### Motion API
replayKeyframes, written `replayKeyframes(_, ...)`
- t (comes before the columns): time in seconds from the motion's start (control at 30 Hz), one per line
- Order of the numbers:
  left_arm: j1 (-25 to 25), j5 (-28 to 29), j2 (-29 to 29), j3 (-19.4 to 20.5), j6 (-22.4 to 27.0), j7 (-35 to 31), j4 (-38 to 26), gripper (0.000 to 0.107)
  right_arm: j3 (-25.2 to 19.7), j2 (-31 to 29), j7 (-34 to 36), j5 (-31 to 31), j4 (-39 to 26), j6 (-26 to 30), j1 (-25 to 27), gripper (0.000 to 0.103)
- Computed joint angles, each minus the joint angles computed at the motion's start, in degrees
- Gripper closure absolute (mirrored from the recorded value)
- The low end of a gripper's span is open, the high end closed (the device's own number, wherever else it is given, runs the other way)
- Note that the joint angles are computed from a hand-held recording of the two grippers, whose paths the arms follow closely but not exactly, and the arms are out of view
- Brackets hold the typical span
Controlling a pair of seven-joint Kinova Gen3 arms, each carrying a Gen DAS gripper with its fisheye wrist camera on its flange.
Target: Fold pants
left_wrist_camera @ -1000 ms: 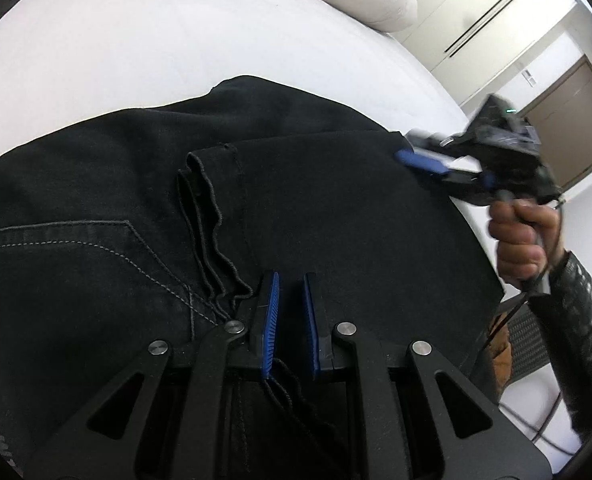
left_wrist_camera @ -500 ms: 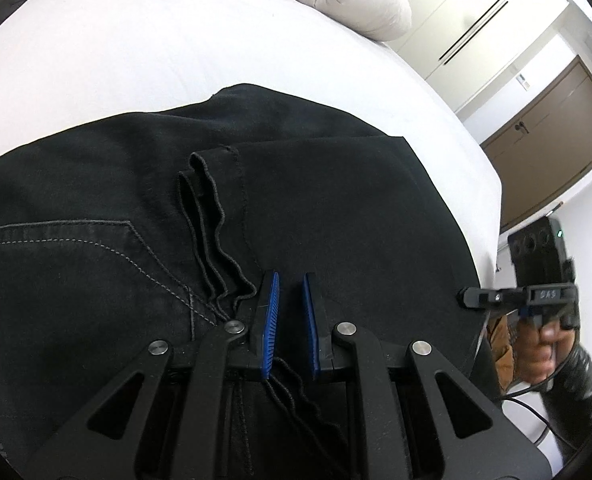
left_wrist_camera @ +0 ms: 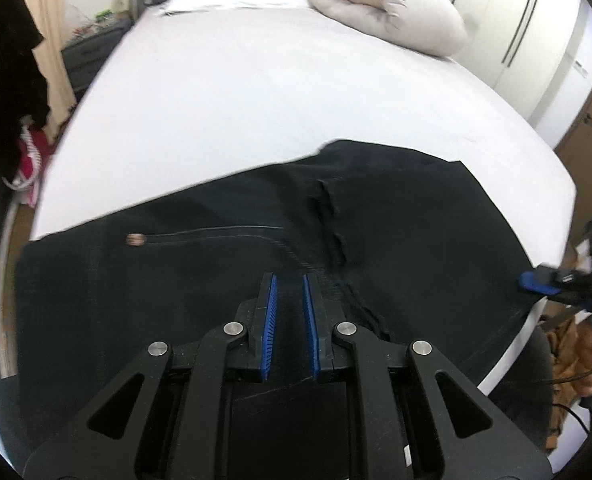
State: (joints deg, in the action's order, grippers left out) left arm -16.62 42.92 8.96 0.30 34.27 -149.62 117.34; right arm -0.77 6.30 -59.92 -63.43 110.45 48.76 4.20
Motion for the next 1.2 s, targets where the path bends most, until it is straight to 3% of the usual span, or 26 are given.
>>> replayKeyframes(0.17,-1.22,-0.91,-2.32,-1.84,2.22,0.54,-0.37,0.095,-1.63,0.32,2.58,-3.94,-2.23,-0.85,-2.27,0.056)
replayKeyframes(0.4,-3.93,0.74,-3.33,-4.55,6.15,-0.85,-1.47,0.095,-4.15,3.73,0.46,-3.65,-6.69,-2.63,-5.24,0.056)
replayKeyframes(0.47,-4.59,1.58,-3.56,-6.85,9.26,-1.70,-2.01,0.095,-5.24,4.86,-0.19,-3.38,-8.01,-3.59,-6.25,0.055)
replayKeyframes(0.53,-8.83,2.89,-2.91,-6.25,13.92,-3.14,-2.76,0.092,-6.10,5.18,0.42,-3.89,-7.94,-3.91,-6.39,0.055)
replayKeyframes(0.6,-14.14,5.25,-2.11,-5.17,18.58,-4.45,-2.69,0.077,-6.73,6.03,1.13,-4.73,-8.24,-3.77,-6.35,0.055)
replayKeyframes(0.67,-19.45,9.11,-1.66,-5.89,23.24,-7.52,-1.46,0.023,-7.31,7.31,2.55,-5.95,-8.75,-3.48,-6.18,0.055)
replayKeyframes(0.7,-22.11,11.44,-1.35,-6.76,25.57,-8.49,-0.48,0.019,-7.48,7.48,3.10,-6.31,-8.64,-3.30,-5.99,0.055)
replayKeyframes(0.83,-31.66,14.24,1.39,-9.00,34.89,-8.35,-0.08,0.019,-7.90,9.16,4.26,-6.99,-9.45,-1.95,-5.30,0.055)
replayKeyframes(0.97,-33.39,15.75,5.75,-17.17,41.47,-4.41,-0.49,0.019,-8.31,10.81,4.63,-6.87,-11.04,-0.67,-4.89,0.053)
replayKeyframes(1.2,-38.69,15.99,8.35,-16.52,43.94,0.50,-0.35,0.020,-9.53,12.44,5.33,-7.37,-12.32,-0.57,-4.45,0.053)
